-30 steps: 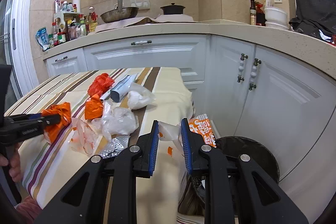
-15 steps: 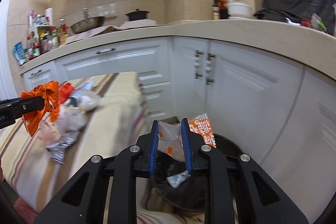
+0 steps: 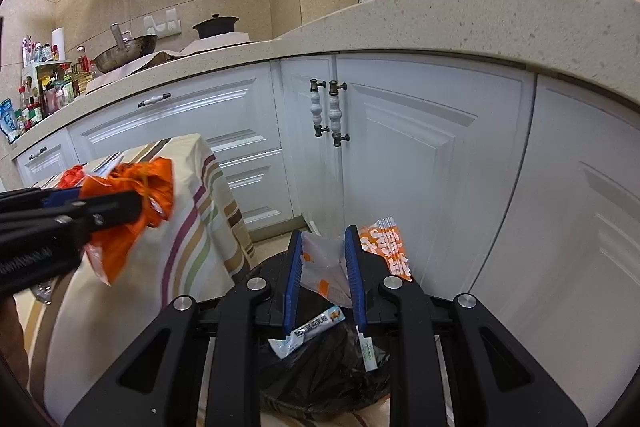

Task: Collect trash
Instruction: 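Carry both items over the trash bin and open both tools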

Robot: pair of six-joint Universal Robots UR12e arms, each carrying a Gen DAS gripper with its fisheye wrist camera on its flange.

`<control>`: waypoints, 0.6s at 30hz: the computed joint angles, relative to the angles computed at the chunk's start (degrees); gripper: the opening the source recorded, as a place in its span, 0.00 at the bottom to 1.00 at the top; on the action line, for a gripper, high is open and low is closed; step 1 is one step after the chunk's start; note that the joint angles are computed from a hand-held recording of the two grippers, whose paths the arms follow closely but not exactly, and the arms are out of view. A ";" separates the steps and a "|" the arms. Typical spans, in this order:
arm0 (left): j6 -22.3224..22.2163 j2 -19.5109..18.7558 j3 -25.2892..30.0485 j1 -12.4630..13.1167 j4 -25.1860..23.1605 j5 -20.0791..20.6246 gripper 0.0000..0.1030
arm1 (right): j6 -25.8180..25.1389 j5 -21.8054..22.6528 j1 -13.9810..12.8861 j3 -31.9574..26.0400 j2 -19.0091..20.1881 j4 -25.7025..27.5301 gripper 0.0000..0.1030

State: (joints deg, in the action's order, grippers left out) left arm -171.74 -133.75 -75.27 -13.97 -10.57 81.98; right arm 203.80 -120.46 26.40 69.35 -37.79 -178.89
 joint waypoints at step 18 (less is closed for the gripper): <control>-1.10 -2.17 3.94 -0.67 -1.52 2.95 0.64 | 3.34 -0.35 -0.71 -0.20 0.40 0.25 0.48</control>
State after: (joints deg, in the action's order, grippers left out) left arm -172.84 -135.92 -71.33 -14.63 -12.10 84.92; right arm 207.13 -120.82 25.69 69.15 -37.39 -178.64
